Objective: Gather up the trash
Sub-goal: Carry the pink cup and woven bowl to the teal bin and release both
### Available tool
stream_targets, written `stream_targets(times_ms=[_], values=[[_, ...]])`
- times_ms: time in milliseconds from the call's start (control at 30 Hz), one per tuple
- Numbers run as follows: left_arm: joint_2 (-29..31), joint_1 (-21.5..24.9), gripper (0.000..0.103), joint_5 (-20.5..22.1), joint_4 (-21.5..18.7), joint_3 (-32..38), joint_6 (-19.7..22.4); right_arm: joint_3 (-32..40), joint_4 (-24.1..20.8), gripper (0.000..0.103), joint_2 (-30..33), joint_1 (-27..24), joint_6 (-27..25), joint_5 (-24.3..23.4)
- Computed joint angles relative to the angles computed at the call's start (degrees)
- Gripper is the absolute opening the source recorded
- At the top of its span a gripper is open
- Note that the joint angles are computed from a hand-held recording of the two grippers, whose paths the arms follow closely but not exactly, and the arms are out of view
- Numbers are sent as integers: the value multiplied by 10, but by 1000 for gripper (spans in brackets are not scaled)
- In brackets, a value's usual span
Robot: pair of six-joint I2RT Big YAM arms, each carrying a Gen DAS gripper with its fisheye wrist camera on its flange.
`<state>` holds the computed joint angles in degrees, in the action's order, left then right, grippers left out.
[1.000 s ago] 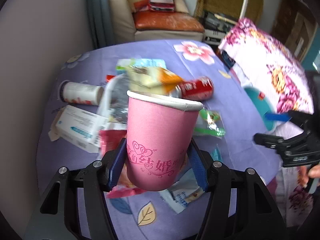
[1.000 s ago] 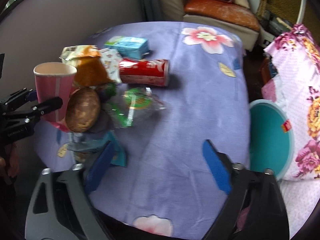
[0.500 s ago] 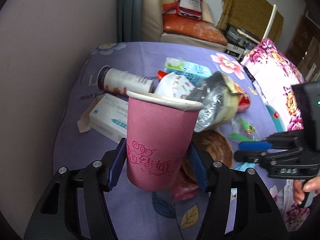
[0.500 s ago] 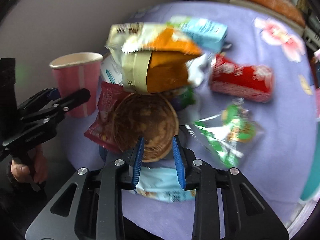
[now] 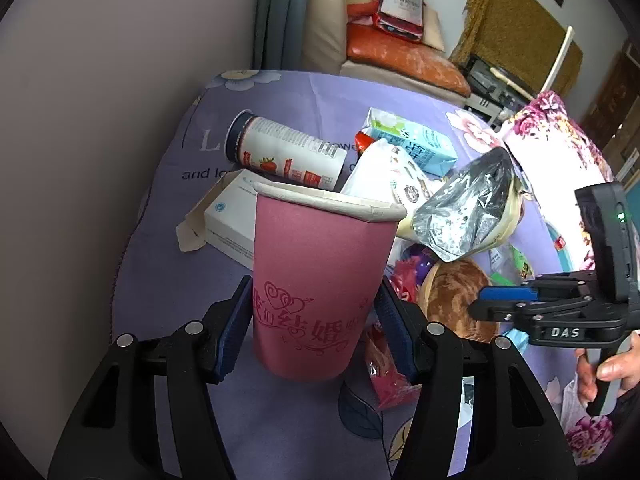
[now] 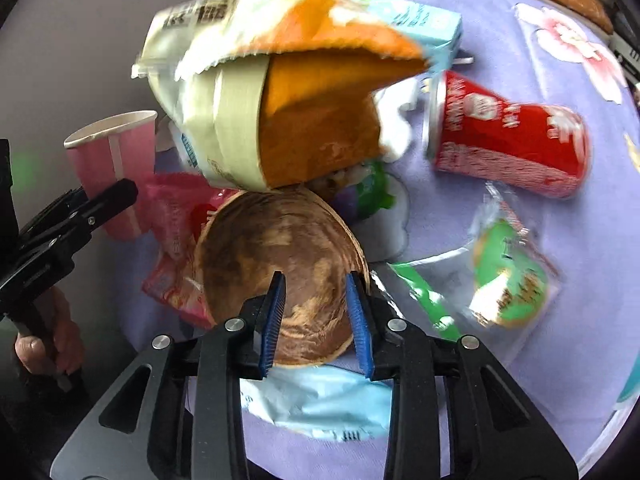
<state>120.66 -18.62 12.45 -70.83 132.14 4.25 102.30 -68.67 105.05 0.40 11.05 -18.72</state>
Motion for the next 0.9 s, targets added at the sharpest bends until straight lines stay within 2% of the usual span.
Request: stream_targets(times_ms=[133,267,367,500,533,667,733,767,900], values=[[-5,-6,61,2,8,-9,-2,-1,-13,35,-2,-4,8,11],[-10,-8,62,8,13,-15,-6,-30,9,35,-38,-11,-5,18],[-4,-10,62,9,9,-6,-3,-19,-10,35,-32,-19,-4,16],[-5,-11,62,12,10,-7,-3,-12,4,35,1,-15,11,-6],[-4,-11,62,11,9,-6,-3,-8,7,34,7,-11,8,-8],[0,-10,62,8,2,2,-2,23,-2,18,40,-1,12,0],[-3,-12,62,3,3,1,-1,27,10,10,40,3,19,9],[-7,-12,62,3,4,-2,0,23,18,8,37,3,23,4],[-24,-16,62,-2,15,-17,0,24,26,7,12,7,6,38]])
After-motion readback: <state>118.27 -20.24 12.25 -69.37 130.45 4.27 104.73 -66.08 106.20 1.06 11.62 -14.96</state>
